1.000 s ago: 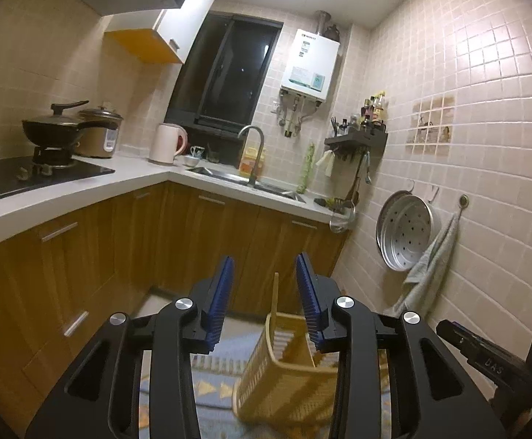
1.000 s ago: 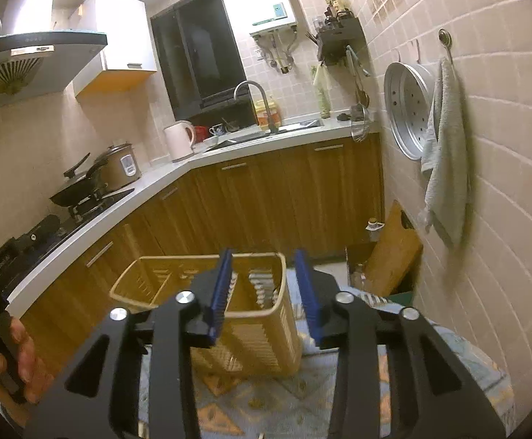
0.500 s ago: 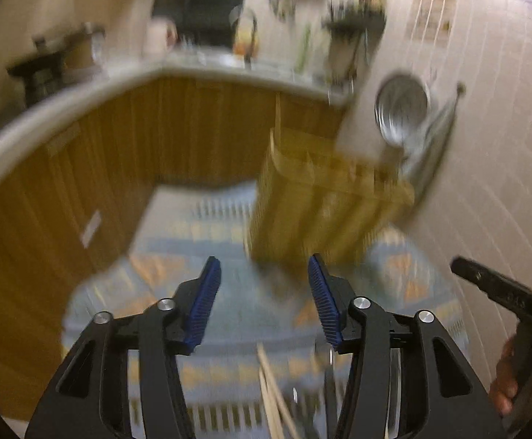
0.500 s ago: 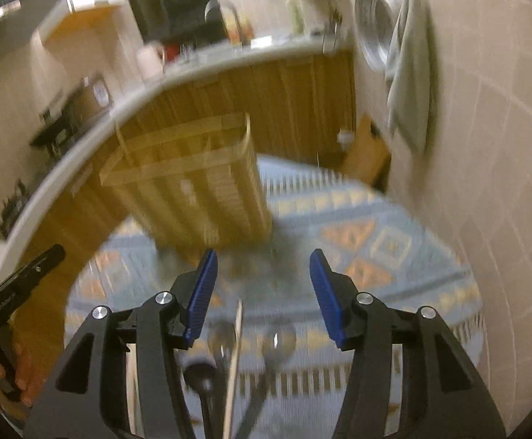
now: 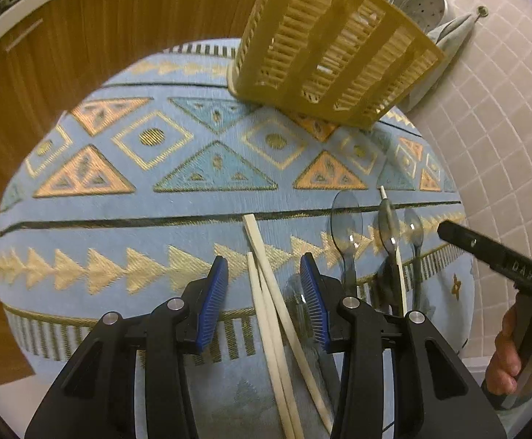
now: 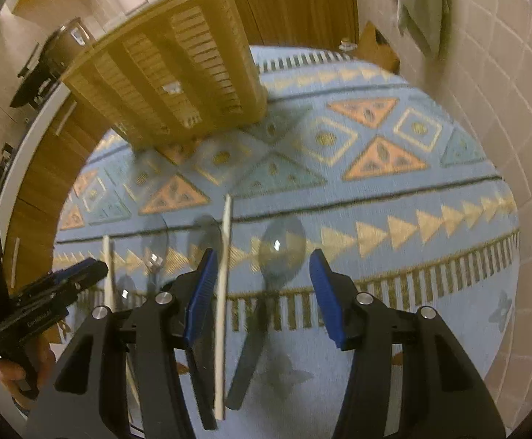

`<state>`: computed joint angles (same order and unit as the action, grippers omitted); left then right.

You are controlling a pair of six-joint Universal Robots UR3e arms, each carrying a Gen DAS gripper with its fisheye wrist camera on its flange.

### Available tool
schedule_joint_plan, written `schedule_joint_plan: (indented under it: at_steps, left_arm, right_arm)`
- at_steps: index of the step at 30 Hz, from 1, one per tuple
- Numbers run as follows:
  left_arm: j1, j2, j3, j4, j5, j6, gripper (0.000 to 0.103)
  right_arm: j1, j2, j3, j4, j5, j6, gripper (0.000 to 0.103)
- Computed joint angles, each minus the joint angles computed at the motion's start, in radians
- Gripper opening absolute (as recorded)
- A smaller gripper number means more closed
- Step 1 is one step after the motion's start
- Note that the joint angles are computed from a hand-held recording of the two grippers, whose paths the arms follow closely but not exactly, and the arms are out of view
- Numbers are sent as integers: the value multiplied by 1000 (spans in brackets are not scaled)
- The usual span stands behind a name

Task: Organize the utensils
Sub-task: 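Grasp another wooden chopstick with the left tool while the right tool grasps another clear spoon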

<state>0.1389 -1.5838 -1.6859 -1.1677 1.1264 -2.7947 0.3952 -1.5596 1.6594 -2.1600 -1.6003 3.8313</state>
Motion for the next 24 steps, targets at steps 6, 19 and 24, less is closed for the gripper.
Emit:
schedule_joint_plan:
  at_steps: [6, 19, 24]
  left_arm:
    - [-45, -17, 11, 41, 57, -7, 39]
    - [-186, -91, 101, 69, 261, -46, 21]
    - [-159, -100, 120, 35, 217, -62, 7]
  right_arm:
    - [-2, 18, 8, 40, 51, -14, 38]
    - [172, 213, -235, 201, -136, -46, 17]
    - [170, 185, -183, 149, -122, -58, 13]
